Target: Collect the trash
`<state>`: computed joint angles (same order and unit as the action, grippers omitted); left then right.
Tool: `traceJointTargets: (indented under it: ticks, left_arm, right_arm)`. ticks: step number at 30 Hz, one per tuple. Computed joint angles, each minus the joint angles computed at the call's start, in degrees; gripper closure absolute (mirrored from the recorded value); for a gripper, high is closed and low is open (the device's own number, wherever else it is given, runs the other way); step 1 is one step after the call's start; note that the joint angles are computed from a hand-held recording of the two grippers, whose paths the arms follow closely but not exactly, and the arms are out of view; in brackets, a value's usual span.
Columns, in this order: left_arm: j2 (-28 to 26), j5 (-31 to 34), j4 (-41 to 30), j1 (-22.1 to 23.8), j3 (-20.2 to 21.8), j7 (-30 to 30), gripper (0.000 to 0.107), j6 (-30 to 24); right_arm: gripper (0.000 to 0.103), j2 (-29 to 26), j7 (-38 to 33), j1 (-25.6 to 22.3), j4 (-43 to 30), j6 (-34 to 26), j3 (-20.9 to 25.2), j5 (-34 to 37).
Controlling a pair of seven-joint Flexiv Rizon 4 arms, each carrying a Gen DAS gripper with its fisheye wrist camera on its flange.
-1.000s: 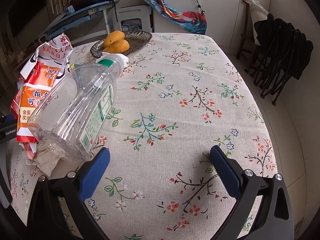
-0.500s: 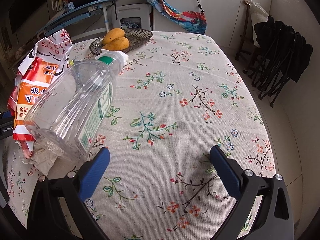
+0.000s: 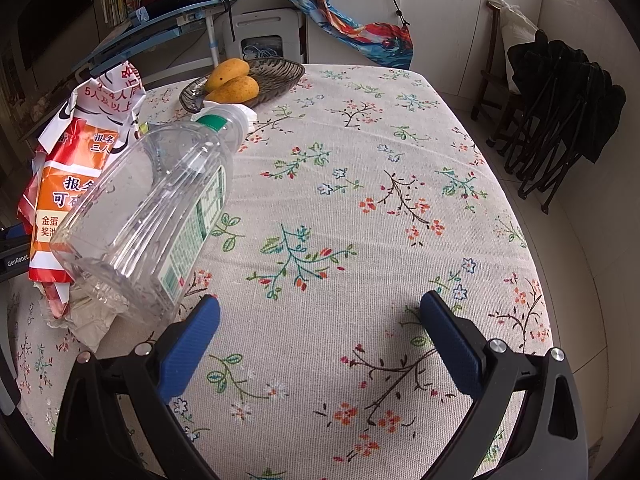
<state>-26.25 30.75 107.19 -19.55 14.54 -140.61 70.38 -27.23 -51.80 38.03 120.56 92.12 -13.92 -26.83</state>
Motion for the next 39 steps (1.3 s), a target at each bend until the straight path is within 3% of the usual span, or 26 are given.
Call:
traceJointTargets:
  ticks: [39]
  left_arm:
    - [0.0,0.1,0.0,0.2,-0.2,0.0,0.010,0.0]
  right_arm:
    - [0.007,0.0,-1.1,-0.1,0.2,0.4,0.2,1.3]
